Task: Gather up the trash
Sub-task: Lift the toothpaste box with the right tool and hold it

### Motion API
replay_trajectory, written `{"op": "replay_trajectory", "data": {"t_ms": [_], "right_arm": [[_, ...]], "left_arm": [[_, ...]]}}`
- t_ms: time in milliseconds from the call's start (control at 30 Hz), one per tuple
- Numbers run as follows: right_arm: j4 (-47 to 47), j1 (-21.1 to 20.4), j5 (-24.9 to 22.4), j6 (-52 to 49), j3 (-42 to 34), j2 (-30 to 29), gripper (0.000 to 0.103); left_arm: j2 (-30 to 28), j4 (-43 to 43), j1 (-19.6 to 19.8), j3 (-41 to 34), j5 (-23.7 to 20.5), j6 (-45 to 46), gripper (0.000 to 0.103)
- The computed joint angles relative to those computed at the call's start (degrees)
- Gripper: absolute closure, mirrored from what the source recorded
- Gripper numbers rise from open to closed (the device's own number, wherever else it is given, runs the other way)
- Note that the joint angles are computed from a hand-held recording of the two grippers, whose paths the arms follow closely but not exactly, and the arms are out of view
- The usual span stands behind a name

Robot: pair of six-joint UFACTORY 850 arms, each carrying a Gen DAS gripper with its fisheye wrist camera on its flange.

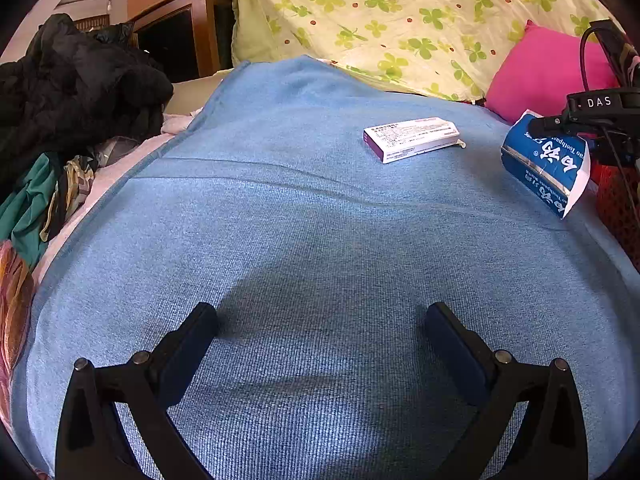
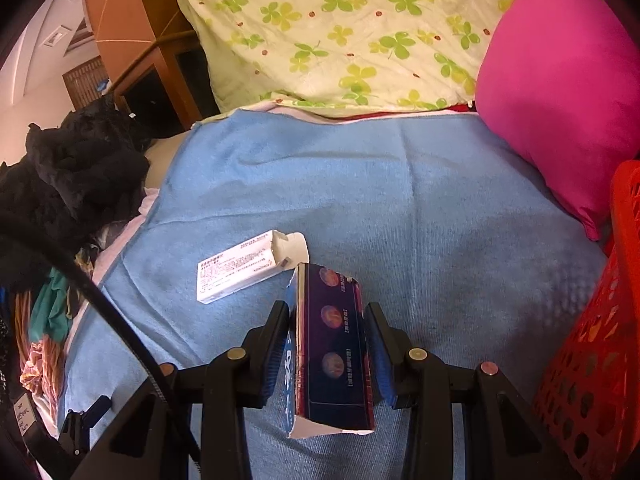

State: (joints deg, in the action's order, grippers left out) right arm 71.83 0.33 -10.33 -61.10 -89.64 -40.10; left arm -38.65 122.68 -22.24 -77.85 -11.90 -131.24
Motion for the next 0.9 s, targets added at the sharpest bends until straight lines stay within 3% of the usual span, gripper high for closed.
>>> {"op": "replay_trajectory", "data": {"t_ms": [233,433,633,800,900], "right_arm": [[-6.7,0.0,-0.9,6.5,-0.1,0.0,0.058],[-16.3,-0.7,-5.0,18.0,-2.3,-1.6,0.032],[-19.1,-0.2,-9.7,19.5,-4.3,-2.9,0.027],[-24.3,1.1,-8.4,21.8,-4.6,-3.2,0.027],[-20.6,1.0,-6.8,19.0,-3.7,-2.9,0.027]], "left_arm": [[0.0,0.4,0.1,0.0,0.0,-0.4,0.0],[0.0,0.6,0.0,0.1,-0.1,-0.5,0.0],[0.1,0.4,0.0,0.1,-0.1,-0.4,0.0],[0.1,0.3,0.0,0.1,-0.1,-0.3,0.0],[0.1,0.4,0.0,0.1,-0.1,-0.4,0.0]]}}
